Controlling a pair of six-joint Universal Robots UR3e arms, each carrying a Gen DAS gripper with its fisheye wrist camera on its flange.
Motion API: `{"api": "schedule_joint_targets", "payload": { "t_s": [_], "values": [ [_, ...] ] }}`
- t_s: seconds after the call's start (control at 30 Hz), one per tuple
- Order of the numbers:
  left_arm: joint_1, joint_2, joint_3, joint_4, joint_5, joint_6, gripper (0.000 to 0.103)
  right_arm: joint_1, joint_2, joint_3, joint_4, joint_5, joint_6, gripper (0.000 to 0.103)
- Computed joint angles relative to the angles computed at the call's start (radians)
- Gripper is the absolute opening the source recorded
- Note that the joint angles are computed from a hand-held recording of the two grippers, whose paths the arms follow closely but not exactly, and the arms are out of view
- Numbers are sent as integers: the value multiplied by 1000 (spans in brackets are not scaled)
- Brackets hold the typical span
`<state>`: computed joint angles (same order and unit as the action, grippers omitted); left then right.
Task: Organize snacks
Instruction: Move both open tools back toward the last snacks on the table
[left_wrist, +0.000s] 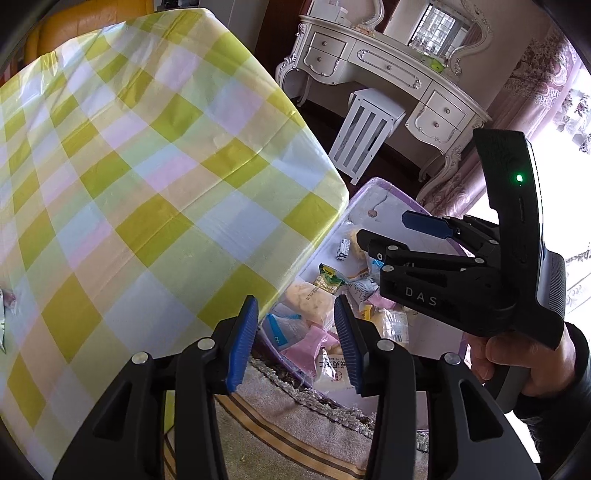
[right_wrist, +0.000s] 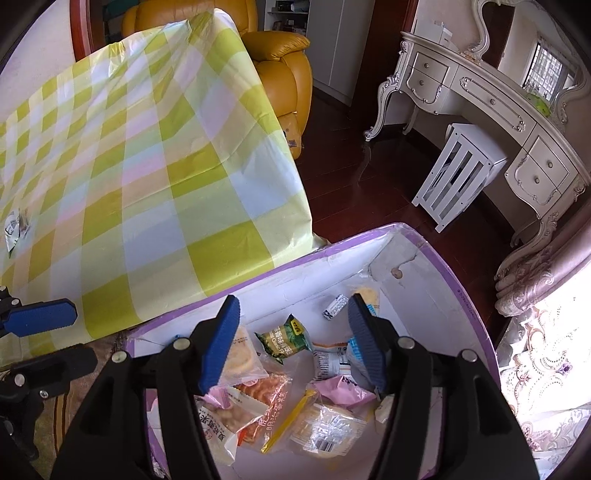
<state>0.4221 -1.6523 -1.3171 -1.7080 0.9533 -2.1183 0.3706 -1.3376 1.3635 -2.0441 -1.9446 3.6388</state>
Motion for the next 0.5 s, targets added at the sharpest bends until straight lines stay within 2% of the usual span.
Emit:
{"api": "schedule_joint_targets", "payload": {
  "t_s": [0.27, 0.5],
  "values": [
    [163, -78, 95, 85, -33, -73, 59, 47, 104, -174, 27, -1, -10, 75],
    [311, -240, 260, 219, 5, -172, 60, 93, 248, -406, 90, 11, -28, 76]
  ]
}}
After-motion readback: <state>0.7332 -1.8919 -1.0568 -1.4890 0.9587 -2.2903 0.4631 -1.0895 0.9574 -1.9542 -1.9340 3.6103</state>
